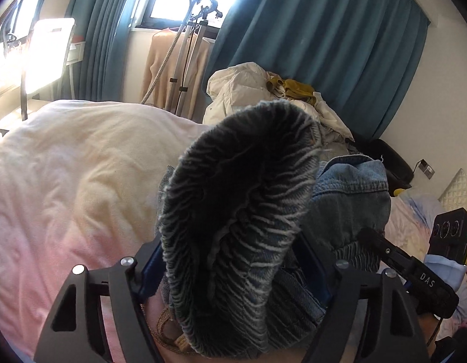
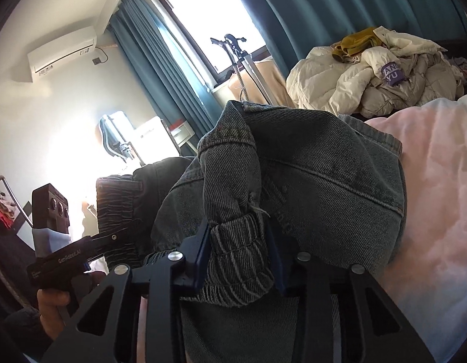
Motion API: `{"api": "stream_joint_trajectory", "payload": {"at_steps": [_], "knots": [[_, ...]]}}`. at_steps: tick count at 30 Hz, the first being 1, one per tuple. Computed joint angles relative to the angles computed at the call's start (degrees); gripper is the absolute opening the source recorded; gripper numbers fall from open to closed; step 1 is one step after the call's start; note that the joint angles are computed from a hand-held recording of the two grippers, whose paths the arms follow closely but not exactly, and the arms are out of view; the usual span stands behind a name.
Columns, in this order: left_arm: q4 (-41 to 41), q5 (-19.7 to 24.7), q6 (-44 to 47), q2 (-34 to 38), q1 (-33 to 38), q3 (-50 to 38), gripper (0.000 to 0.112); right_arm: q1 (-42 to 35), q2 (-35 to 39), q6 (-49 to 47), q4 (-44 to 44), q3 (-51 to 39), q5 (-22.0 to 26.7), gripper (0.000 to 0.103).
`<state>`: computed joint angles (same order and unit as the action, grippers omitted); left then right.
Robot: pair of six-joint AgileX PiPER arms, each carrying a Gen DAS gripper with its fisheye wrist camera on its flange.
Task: Fold clothes
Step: 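Grasp the elastic waistband with the left gripper while the right gripper grasps the pants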
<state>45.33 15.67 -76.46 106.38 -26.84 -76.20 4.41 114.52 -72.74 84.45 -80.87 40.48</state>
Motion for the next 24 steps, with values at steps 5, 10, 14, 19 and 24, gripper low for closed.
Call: {"api": "stream_joint_trajectory", "payload": {"at_steps": [5, 10, 14, 19, 24], "knots": [[0.0, 0.0, -0.4, -3.5, -1.6, 2.6, 0.070, 0.2, -10.5, 1.1, -4.7, 8.2, -0.5, 0.017], [-0.6, 5.8, 4.0, -5.4, -6.5, 1.9, 0.055, 0.6, -24.2, 5.1, -9.6, 18.7, -1.0, 0.016], [-0.1, 8.8, 3.9, -7.5, -9.9, 3.2, 0.053, 0.0, -35.0, 9.9, -13.8, 28.3, -0.7, 0.015], [4.1, 11.9, -0.6, -9.8, -14.0, 5.5, 0.053, -3.7, -45.5, 15.7, -14.9, 40.9, 2.9, 0.015], [4.2, 14.2, -0.2, -9.7, -16.5, 7.1, 0.053, -5.4, -45.2, 16.9, -13.4, 51.1, 2.3, 0.015]]}}
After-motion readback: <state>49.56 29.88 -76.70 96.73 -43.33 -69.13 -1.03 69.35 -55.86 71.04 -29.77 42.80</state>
